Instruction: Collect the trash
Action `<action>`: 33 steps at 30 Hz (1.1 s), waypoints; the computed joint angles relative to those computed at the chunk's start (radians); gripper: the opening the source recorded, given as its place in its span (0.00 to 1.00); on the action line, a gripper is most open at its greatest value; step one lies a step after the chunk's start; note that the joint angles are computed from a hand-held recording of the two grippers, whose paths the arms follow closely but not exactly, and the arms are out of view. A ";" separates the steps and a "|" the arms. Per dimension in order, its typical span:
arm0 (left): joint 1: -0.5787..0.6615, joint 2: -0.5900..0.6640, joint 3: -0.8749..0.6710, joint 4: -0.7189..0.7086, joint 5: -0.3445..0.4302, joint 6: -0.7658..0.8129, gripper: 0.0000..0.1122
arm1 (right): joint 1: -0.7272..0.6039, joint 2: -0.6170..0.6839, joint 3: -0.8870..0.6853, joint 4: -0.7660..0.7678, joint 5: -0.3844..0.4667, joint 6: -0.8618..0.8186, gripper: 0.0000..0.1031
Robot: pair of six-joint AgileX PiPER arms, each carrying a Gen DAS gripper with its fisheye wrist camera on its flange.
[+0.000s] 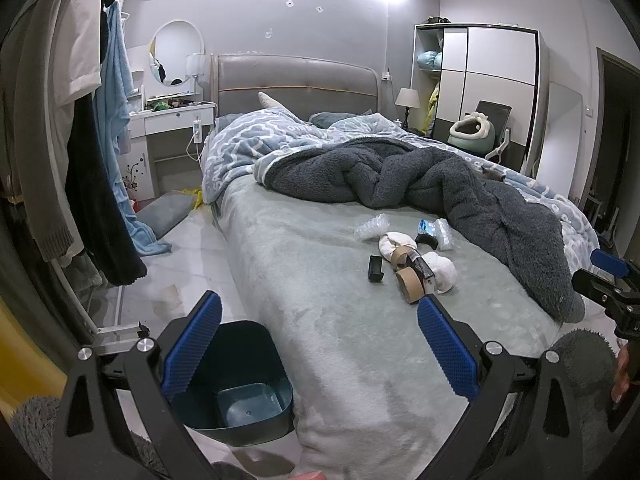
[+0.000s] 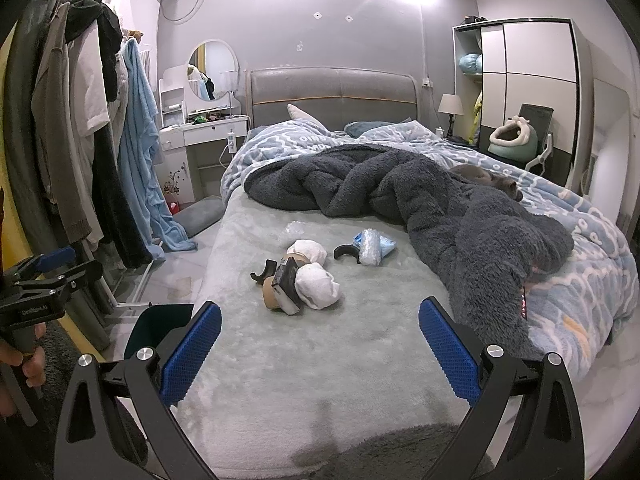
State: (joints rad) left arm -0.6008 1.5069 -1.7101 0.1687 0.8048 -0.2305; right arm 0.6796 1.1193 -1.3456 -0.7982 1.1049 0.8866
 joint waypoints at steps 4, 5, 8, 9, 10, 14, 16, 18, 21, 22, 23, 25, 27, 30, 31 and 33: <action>0.001 0.000 0.001 -0.002 -0.002 0.001 0.89 | 0.000 0.000 0.002 -0.001 -0.001 0.004 0.97; 0.001 0.001 0.000 -0.003 -0.002 0.002 0.89 | 0.001 0.000 0.002 -0.002 -0.002 0.005 0.97; 0.005 0.000 -0.002 -0.019 0.000 0.012 0.89 | 0.002 0.001 0.002 -0.003 -0.001 0.002 0.97; 0.006 0.003 -0.007 -0.023 0.001 0.013 0.89 | -0.003 -0.001 0.002 0.003 -0.002 -0.003 0.97; 0.004 0.005 -0.011 -0.023 0.001 0.013 0.89 | 0.001 0.002 0.000 0.001 0.002 -0.001 0.97; -0.019 0.009 -0.014 0.010 -0.007 -0.014 0.89 | 0.012 0.008 0.001 -0.006 0.006 0.009 0.97; -0.021 0.011 -0.012 0.014 -0.011 -0.018 0.89 | -0.012 0.003 -0.001 0.022 -0.006 -0.020 0.97; -0.013 0.011 -0.013 -0.013 -0.006 -0.004 0.89 | -0.045 0.004 -0.002 0.060 -0.034 -0.051 0.97; 0.011 0.021 -0.026 -0.079 0.010 0.032 0.89 | -0.110 0.007 0.000 0.126 -0.087 -0.108 0.97; 0.014 0.024 -0.028 -0.090 0.009 0.038 0.89 | -0.127 0.010 0.000 0.147 -0.101 -0.126 0.97; 0.014 0.027 -0.029 -0.097 0.006 0.042 0.89 | -0.148 0.012 0.000 0.174 -0.119 -0.149 0.97; 0.017 0.033 -0.032 -0.110 0.005 0.048 0.89 | -0.197 0.021 -0.005 0.239 -0.151 -0.213 0.97; 0.029 0.043 -0.037 -0.150 0.002 0.082 0.88 | -0.243 0.037 -0.014 0.318 -0.184 -0.285 0.97; 0.036 0.068 -0.052 -0.183 0.012 0.117 0.88 | -0.301 0.071 -0.034 0.420 -0.218 -0.388 0.97; 0.035 0.077 -0.059 -0.192 0.012 0.130 0.88 | -0.317 0.084 -0.041 0.449 -0.227 -0.421 0.97; 0.032 0.099 -0.076 -0.193 0.016 0.153 0.88 | -0.341 0.110 -0.053 0.489 -0.238 -0.471 0.96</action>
